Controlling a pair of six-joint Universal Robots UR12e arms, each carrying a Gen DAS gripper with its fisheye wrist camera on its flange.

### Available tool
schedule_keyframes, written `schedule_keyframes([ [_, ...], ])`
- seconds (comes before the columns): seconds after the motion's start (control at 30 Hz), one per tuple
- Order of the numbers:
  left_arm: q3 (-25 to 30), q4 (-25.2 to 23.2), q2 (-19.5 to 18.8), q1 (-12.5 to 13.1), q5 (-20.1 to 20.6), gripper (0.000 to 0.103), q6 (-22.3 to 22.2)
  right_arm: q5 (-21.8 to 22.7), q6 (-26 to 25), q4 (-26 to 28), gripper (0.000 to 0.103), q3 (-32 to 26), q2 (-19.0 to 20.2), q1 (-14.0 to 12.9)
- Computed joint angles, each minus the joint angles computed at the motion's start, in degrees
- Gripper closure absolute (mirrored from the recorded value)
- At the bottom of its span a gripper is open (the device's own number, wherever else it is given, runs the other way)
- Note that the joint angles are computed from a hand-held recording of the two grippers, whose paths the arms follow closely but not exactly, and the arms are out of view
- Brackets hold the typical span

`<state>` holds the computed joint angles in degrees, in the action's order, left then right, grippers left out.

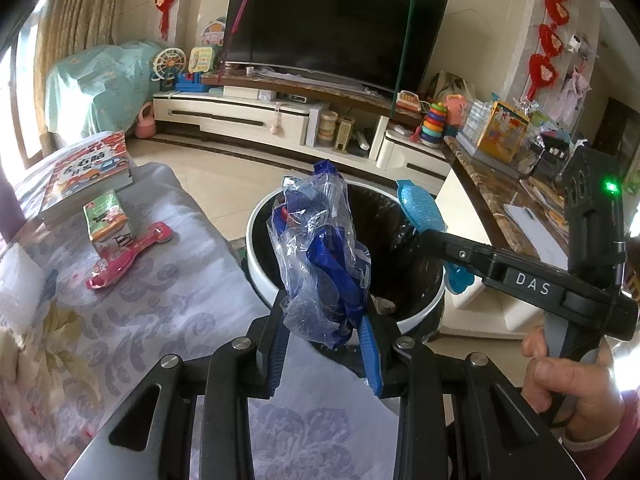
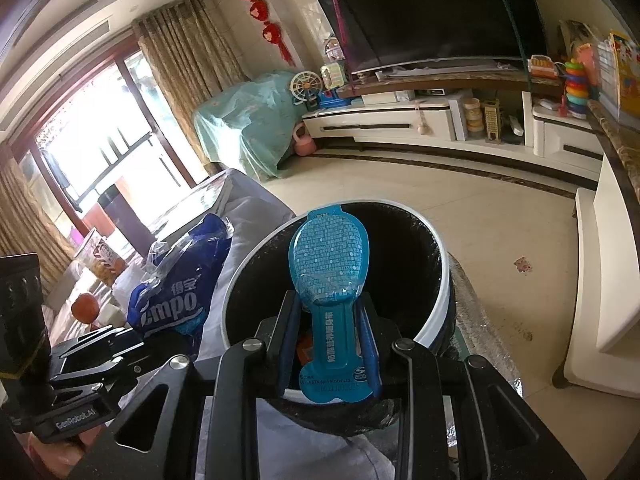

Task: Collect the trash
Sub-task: 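Carry the blue plastic bag and teal brush over the trash bin, then open the left tool while the right tool opens, dropping both items into the bin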

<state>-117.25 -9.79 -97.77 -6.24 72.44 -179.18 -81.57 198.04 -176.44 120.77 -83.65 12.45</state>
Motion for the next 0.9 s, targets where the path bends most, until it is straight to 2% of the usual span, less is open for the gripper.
schedule_keyframes([
  [0.73, 3.05, -1.85, -2.07, -1.12, 0.97, 0.072, -0.17, 0.77, 0.18, 1.17, 0.075, -1.14, 0.86, -0.97],
  [0.9, 3.62, -2.53, -2.40, -1.34, 1.27, 0.072, -0.18, 0.41, 0.13, 1.51, 0.075, -1.37, 0.94, -0.51],
])
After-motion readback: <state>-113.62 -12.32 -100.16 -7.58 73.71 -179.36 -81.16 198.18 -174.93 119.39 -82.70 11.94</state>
